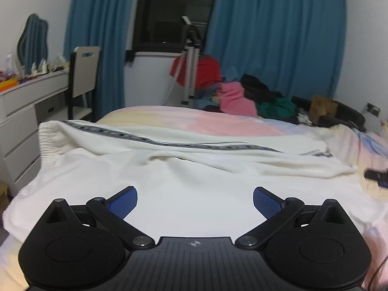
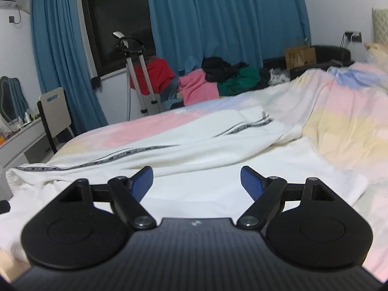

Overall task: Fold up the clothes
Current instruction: 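Lay the folded leg down and open the right gripper, then grasp the sweatpants cuff with the left gripper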

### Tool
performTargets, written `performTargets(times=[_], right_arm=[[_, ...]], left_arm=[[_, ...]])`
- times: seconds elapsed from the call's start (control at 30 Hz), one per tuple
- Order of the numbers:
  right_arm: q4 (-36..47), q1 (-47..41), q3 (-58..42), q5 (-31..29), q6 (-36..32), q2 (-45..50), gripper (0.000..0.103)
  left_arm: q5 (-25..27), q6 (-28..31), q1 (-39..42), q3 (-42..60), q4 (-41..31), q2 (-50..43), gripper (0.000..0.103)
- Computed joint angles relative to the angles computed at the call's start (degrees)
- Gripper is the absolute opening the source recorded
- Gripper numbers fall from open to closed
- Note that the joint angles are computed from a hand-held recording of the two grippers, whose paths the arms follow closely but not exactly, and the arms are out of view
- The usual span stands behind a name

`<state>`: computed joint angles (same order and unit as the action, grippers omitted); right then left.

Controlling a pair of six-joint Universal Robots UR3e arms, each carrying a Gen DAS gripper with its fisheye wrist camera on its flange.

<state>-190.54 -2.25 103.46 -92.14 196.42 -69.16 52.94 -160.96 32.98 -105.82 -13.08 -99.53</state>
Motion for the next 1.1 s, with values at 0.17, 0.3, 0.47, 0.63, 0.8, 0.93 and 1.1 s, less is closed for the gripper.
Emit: performTargets(times=[0.17,0.3,0.47,0.63,0.8,0.93,1.1], right_arm=[[1.4,-0.2,-0.1,0.8,-0.4,0.4,0.081],[2.7,0.0,-1.0,0.3,-1.4,0.9,0.081],[4.9,0.1,-1.6,-0.4,-0.9,0.2,0.081],[11.3,0.5,-3.8,-2.3,-1.2,-0.1,0.081],[14.7,-0.4,-4.9,-1.2,0.7,-0.3,0.081],[15.4,-0.9,-4.5,-0.9,1.4,-0.7,0.081],[16.6,-0.9,-5.2,-1.3,1.5,-0.3,0.081]], left_arm=[[4.4,-4.8,3.5,18.1,-13.1,-7.8,0.103],[9.2,-8.8,6.3,32.4,-23.4,-15.7,0.101],[10.5,-14.4,11.6,32.9,-23.6,-18.2,0.101],[12.3,-23.8,15.6,34.2,-25.1,-18.5,0.101],[13.3,-27.7,17.6,36.3,-28.9,-19.1,0.101],[13.9,-29.6,18.9,38.9,-34.6,-20.0,0.101],[12.2,-36.5,21.8,37.6,-38.4,-19.8,0.101]])
